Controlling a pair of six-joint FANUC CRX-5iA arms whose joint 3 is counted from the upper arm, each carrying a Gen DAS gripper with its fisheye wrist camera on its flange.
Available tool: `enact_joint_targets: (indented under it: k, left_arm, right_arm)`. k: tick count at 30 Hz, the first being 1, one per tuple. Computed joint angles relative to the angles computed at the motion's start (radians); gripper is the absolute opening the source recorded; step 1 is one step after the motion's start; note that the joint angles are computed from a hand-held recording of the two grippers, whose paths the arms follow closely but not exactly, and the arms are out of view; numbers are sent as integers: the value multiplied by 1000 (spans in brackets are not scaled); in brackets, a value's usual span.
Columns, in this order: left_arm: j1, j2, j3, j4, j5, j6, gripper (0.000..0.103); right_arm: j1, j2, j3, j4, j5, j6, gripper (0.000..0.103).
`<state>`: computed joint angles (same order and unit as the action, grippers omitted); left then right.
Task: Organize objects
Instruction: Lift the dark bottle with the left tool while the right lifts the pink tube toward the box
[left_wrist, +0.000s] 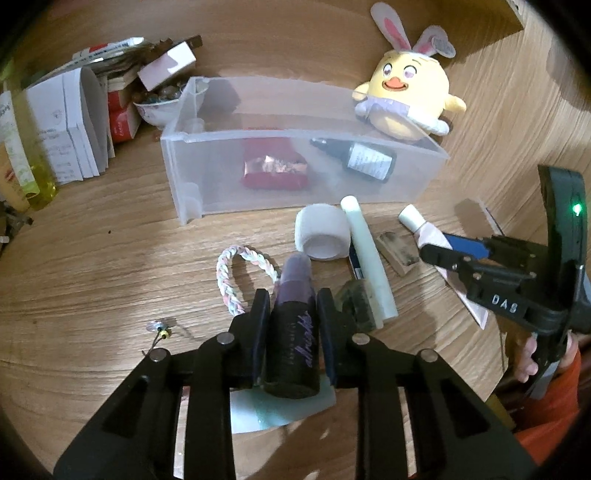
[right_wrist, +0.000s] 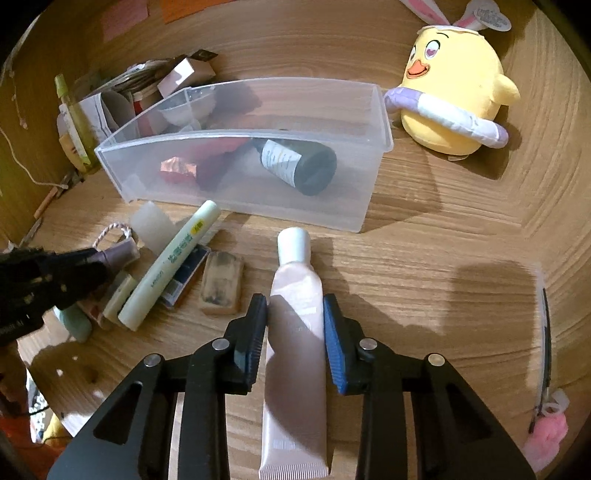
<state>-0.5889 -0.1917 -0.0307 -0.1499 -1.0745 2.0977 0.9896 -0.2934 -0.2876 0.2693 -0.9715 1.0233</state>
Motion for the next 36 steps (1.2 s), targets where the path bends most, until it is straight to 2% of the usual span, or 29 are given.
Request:
enact_joint_targets:
  k: [4, 6, 8, 18, 25, 28, 32, 36]
  left_arm:
    - [10, 4, -7, 11, 4, -2, 25]
    - [7, -1, -7, -1, 7, 10, 25]
    - [9, -9, -10, -4, 14, 18, 25]
    - [6, -43, -8, -37, 40, 58, 25]
    - [5, -46, -2, -44, 45, 70, 25]
    - [6, -50, -5, -45, 49, 74, 25]
    - [14, -56, -7, -44, 57, 76, 25]
    - [20, -55, -5, -43, 67, 77, 25]
  right_arm:
    - [-11, 9, 12, -21, 4, 12, 27]
    - [-5, 9, 6, -9, 9, 4, 16]
    - [-4, 8, 4, -7, 19, 3, 11]
    - [16, -35, -31, 64, 66, -82, 6]
    - [5, 21, 28, 29, 29, -17, 9]
    - [-3, 55, 60, 9, 4, 15, 15]
    - [-11, 89, 88, -13, -7, 65, 27]
    - [-28, 115, 115, -53, -5, 104, 28]
